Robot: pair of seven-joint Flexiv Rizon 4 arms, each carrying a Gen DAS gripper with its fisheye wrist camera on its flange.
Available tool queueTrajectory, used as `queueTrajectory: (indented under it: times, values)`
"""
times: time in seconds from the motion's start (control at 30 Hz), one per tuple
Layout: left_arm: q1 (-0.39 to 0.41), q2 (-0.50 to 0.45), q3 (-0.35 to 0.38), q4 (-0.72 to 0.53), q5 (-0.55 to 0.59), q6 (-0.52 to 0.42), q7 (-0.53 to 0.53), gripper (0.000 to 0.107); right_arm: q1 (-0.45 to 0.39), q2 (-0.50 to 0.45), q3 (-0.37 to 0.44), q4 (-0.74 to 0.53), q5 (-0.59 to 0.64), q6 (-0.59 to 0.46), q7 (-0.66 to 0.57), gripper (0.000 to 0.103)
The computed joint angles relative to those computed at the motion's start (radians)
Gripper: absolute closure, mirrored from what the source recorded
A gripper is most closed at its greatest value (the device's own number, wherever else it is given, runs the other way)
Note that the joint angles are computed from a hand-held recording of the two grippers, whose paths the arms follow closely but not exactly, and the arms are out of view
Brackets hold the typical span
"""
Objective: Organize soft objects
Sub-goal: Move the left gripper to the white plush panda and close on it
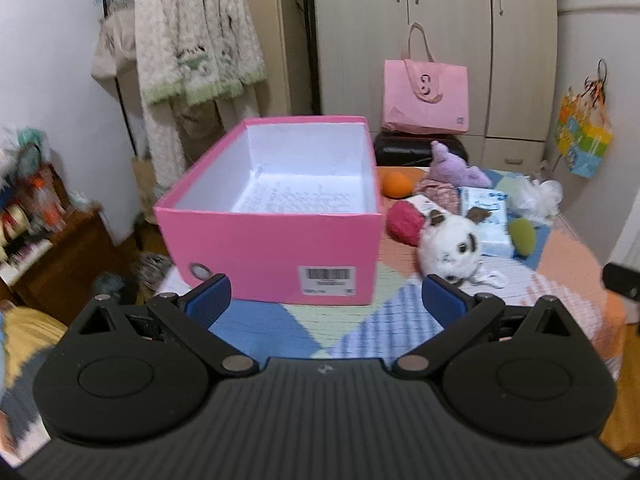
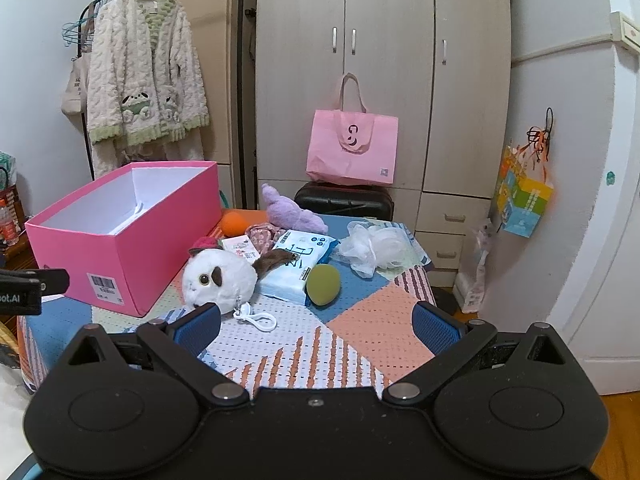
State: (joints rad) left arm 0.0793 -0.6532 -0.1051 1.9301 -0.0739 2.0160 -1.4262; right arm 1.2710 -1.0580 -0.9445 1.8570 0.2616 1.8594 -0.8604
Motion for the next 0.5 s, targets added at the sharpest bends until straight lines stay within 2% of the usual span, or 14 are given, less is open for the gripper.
queueTrajectory:
  times: [0.17, 0.3, 0.4, 0.43, 0.5]
  values:
    - [0.185, -0.029, -0.204, -0.024, 0.135, -0.007, -0.073, 0.004, -0.045, 0.003, 0.037, -0.019, -0.003, 0.058, -0.042, 0.000]
    - [0.296, -0.066, -0.342, -0.074, 0.273, -0.033, -0.063, 0.004, -0.138, -0.008, 0.125, -0.065, -0.004, 0.195, -0.127, 0.000]
    - [0.241, -0.077, -0.306, -0.121, 0.285, -0.029, -0.015, 0.004, -0.232, -0.038, 0.208, -0.120, -0.029, 0.350, -0.179, 0.000]
    - [0.219, -0.080, -0.292, -0.138, 0.279, -0.041, 0.000, 0.004, -0.260, -0.039, 0.235, -0.135, -0.051, 0.376, -0.193, 0.000]
    - [0.212, -0.097, -0.310, -0.179, 0.281, -0.086, 0.037, 0.005, -0.313, -0.031, 0.286, -0.166, -0.110, 0.387, -0.217, 0.000]
